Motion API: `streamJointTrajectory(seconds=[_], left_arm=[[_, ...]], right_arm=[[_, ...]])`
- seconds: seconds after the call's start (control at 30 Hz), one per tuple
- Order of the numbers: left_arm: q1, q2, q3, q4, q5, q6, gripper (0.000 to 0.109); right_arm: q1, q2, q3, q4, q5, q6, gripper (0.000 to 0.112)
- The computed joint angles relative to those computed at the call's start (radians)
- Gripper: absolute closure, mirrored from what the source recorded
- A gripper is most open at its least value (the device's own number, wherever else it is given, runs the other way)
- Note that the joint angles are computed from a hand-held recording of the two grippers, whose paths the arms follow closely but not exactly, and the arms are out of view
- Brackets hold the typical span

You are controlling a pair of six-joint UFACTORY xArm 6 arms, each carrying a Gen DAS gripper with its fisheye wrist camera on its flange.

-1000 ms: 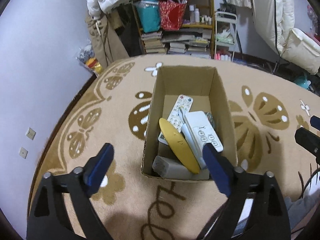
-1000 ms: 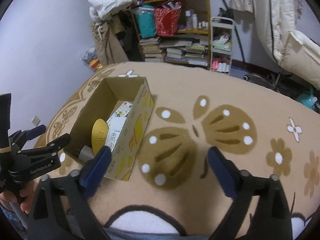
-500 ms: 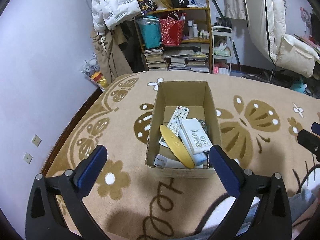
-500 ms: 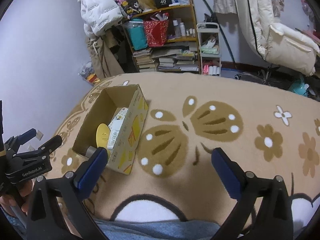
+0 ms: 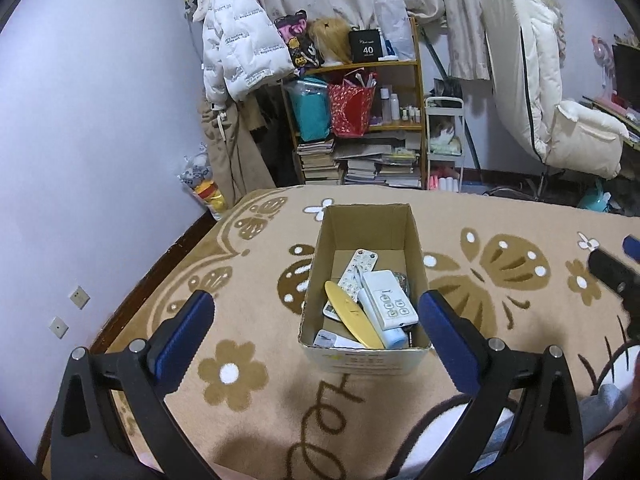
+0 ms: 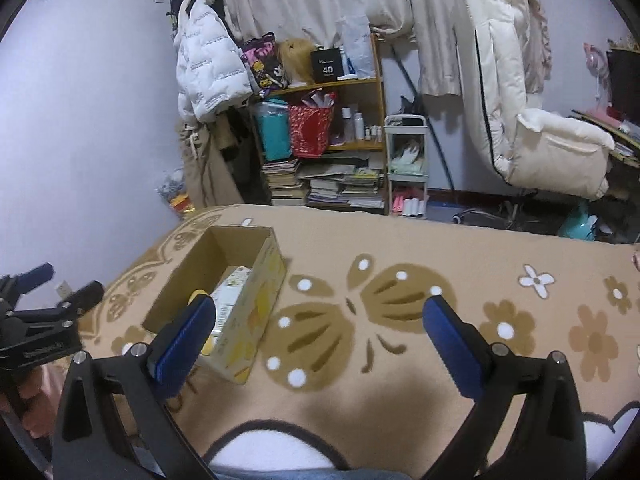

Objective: Organize rigid objects

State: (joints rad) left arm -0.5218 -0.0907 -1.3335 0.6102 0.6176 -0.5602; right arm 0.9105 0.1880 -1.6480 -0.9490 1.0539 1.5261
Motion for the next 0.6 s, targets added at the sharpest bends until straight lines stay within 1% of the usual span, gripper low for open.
streamJointTrajectory(seconds=[0.07, 0.13, 0.2, 0.3, 0.47, 0.6], left_arm=[[0.004, -0.003, 0.012, 0.01, -0.019, -0.016, 0.007], [0.012, 0.002, 0.018, -0.013, -0.03, -0.006, 0.007], [0.015, 0.012, 0.014, -0.037, -0.022, 0.014, 0.007], [0.016, 0.026, 0.009, -0.062, -0.02, 0.041, 0.007], [0.005, 0.05, -0.006, -0.061, -0.007, 0.062, 0.007], [-0.004, 0.067, -0.019, -0.064, 0.012, 0.082, 0.007]], right_arm=[[0.004, 0.018, -0.012, 0.003, 0.008, 0.002, 0.009], [0.008, 0.031, -0.022, 0.012, 0.018, -0.02, 0.009], [0.018, 0.051, -0.047, 0.012, 0.044, -0.045, 0.009], [0.021, 0.055, -0.049, 0.003, 0.048, -0.05, 0.009], [0.019, 0.07, -0.068, 0.025, 0.083, -0.039, 0.009], [0.005, 0.06, -0.049, 0.052, 0.066, -0.038, 0.009]])
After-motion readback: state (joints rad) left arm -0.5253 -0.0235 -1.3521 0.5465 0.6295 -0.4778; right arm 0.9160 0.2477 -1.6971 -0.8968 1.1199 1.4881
